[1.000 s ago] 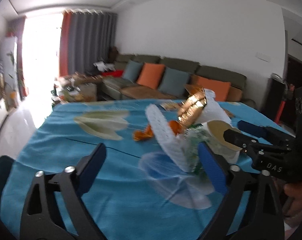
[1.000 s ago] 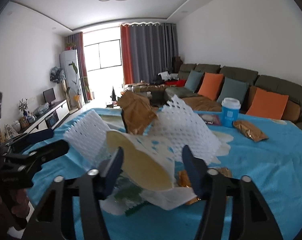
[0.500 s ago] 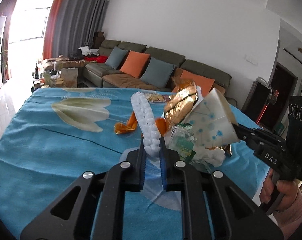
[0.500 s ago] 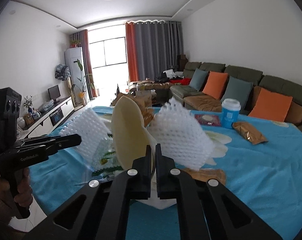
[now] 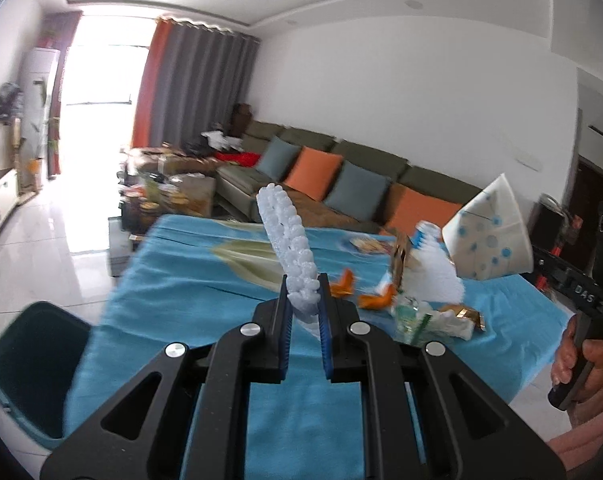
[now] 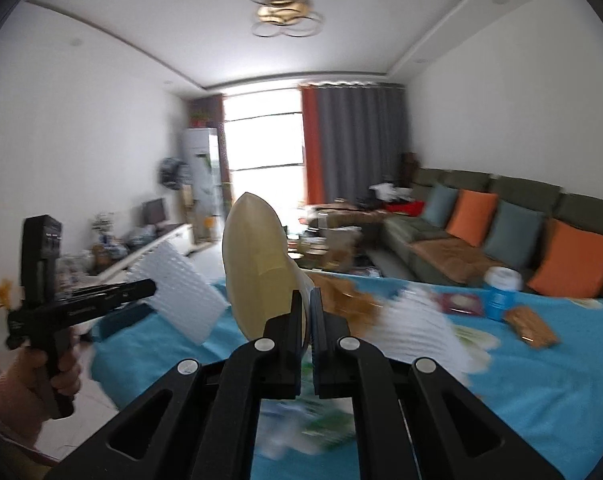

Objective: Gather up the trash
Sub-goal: 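Carry the foam net and paper cup with both tools over the teal bin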

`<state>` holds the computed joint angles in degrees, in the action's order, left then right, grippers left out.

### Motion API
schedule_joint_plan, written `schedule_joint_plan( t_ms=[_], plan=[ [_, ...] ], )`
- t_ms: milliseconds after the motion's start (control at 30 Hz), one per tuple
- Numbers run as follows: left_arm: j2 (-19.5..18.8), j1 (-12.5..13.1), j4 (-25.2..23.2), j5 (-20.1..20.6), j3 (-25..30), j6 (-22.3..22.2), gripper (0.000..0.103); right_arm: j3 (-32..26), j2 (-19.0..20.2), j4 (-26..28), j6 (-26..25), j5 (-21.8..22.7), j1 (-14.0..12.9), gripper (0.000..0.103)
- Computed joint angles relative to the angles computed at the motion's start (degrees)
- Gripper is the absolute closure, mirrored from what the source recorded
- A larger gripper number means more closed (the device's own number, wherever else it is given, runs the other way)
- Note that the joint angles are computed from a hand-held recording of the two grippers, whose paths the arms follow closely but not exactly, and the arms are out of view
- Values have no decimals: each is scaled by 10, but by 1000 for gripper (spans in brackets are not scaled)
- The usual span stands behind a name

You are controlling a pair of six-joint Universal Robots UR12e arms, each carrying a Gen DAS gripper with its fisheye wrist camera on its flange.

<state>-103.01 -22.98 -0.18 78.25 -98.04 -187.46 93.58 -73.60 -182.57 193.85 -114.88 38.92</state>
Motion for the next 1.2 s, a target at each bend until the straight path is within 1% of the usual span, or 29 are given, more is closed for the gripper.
schedule_joint_plan(
  t_ms=[67, 100, 200, 300, 333, 400, 500, 567, 700, 733, 833, 900, 1000, 1100, 1167, 1200],
  plan=[
    [11, 6, 4, 24, -13, 0, 91, -19, 13, 3, -8, 34, -1, 100],
    [15, 7, 4, 36, -16, -1, 91, -29, 20, 7, -7, 62, -5, 100],
    [32, 20, 2, 75, -34, -12, 91, -62, 43, 22, -9, 127, -13, 100],
    [43, 33, 4, 102, -50, -25, 91, -97, 66, 43, -13, 177, -18, 100],
    [48, 38, 2, 119, -55, -31, 91, -113, 76, 55, -13, 201, -21, 100],
    [54, 48, -6, 136, -62, -43, 91, -143, 95, 77, -17, 235, -25, 100],
    [60, 58, -23, 166, -69, -54, 91, -193, 126, 119, -20, 277, -28, 100],
    [63, 65, -32, 175, -75, -61, 91, -222, 143, 143, -21, 299, -28, 100],
    [66, 80, -46, 184, -87, -70, 90, -295, 185, 198, -28, 331, -24, 100],
    [66, 83, -50, 185, -88, -71, 90, -302, 190, 203, -27, 331, -19, 100],
    [61, 88, -63, 186, -88, -80, 90, -357, 223, 247, -33, 345, -13, 100],
    [56, 91, -74, 187, -85, -87, 90, -381, 238, 272, -33, 347, -10, 100],
    [47, 94, -85, 189, -82, -98, 90, -439, 271, 333, -36, 356, -7, 100],
    [44, 103, -96, 181, -85, -108, 90, -492, 301, 388, -41, 358, -5, 100],
    [39, 105, -109, 177, -80, -116, 90, -521, 318, 418, -37, 362, -4, 100],
    [35, 104, -118, 181, -76, -121, 89, -539, 328, 441, -32, 368, -4, 99]
  ],
)
